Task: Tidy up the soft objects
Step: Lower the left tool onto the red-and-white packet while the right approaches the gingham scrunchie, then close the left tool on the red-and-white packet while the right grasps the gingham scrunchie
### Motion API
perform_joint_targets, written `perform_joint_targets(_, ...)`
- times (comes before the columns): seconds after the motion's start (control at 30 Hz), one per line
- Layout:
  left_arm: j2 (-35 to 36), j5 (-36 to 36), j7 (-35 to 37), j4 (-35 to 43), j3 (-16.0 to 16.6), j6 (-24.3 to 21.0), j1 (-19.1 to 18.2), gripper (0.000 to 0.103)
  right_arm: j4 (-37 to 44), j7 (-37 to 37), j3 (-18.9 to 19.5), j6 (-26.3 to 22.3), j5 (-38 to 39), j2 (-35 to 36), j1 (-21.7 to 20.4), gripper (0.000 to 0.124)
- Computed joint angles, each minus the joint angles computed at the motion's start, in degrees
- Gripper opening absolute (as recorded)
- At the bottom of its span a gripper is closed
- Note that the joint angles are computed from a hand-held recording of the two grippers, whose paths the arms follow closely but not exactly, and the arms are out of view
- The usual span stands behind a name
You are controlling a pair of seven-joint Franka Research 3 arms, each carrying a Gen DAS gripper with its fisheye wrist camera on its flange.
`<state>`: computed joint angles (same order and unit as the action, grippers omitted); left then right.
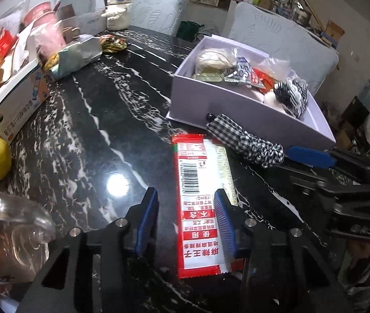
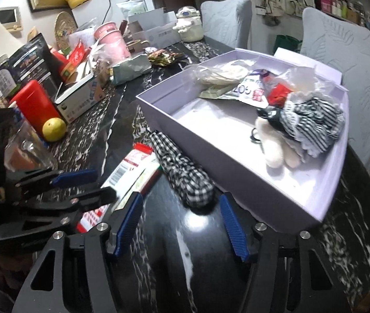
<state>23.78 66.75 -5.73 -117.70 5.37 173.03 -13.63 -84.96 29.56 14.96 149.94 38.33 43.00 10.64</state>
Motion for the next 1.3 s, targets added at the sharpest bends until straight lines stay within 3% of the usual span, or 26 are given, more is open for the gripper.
perform_joint_targets(0.07, -0.46, 0.62, -0.79, -0.4, 0.38, 0.29, -0.2, 0.045, 1.14, 0.91, -0.35, -0.15, -0.61, 0.81, 0.69, 0.056)
perform_joint_targets(0.23, -0.38, -1.46, 2.14, -0.12, -1.31, -0.48, 1.0, 0.045, 2.56, 3.99, -1.71, 0.89, -2.78, 2.03, 2.31, 0.021)
perform_joint_targets(0.33, 0.24, -3.22, 4.04, 0.12, -1.52, 1.94, 1.48, 0.045, 2.56, 5.12, -1.73, 0.62, -3.91, 2.17, 2.02, 0.01)
perform_joint_targets(0.43, 0.96, -6.67, 6.97, 0.54, -1.66, 3.2, 1.52, 0.045, 0.78, 4.57, -1.0, 1.44, -3.39, 1.16, 0.93, 0.01)
perform_joint_targets(0.5, 1.69, -11.03, 11.05, 1.07, -3.03, 2.71, 2.38, 0.052, -0.02, 3.91, -0.35, 1.94, -2.64, 0.75, 0.15, 0.01)
perform_joint_targets(0.57, 2.57, -15.66, 14.74, 1.55, -4.79, 2.24, 3.65, 0.072, 0.02, 3.31, 0.05, 1.35, -2.17, 0.74, -0.41, 0.015)
perform_joint_targets(0.6, 2.92, -17.87, 16.15, 1.67, -4.99, 2.09, 3.63, 0.075, 0.48, 3.82, -0.36, 0.48, -2.55, 0.91, -0.17, 0.028)
perform_joint_targets(0.63, 2.9, -17.06, 14.74, 1.76, -3.18, 2.32, 1.89, 0.079, 1.02, 4.81, -0.94, -0.42, -2.99, 1.12, 0.17, 0.045)
perform_joint_targets(0.67, 3.0, -17.98, 14.97, 1.84, -2.59, 2.0, 1.18, 0.079, 1.32, 5.44, -1.22, -0.73, -3.14, 1.24, 0.33, 0.047)
perform_joint_targets(0.83, 3.16, -17.3, 13.57, 2.9, 1.59, -2.22, -4.01, 0.08, 2.54, 6.07, -1.65, -0.92, -4.02, 1.95, 0.62, 0.048)
perform_joint_targets(1.03, 1.58, -14.04, 9.94, 1.24, 1.94, -4.34, -4.13, 0.08, 5.52, 4.96, -0.9, -3.64, -4.77, 3.85, 0.74, 0.049)
perform_joint_targets(1.07, 1.35, -13.42, 9.31, 0.93, 1.76, -4.05, -3.78, 0.08, 5.62, 5.03, -1.07, -3.6, -4.91, 3.94, 1.01, 0.046)
perform_joint_targets(1.1, 1.19, -13.11, 8.93, 0.82, 1.41, -4.23, -3.48, 0.08, 5.5, 5.01, -1.16, -3.22, -4.92, 3.93, 1.21, 0.027)
perform_joint_targets(1.13, 1.0, -12.8, 8.6, 0.65, 1.09, -4.36, -3.19, 0.08, 5.11, 5.1, -1.4, -2.4, -5.06, 3.79, 1.52, 0.023)
perform_joint_targets(1.3, 1.19, -12.14, 8.13, 1.04, -0.36, -3.93, -1.74, 0.08, 1.53, 3.66, -1.24, 0.32, -4.58, 1.67, 0.97, 0.021)
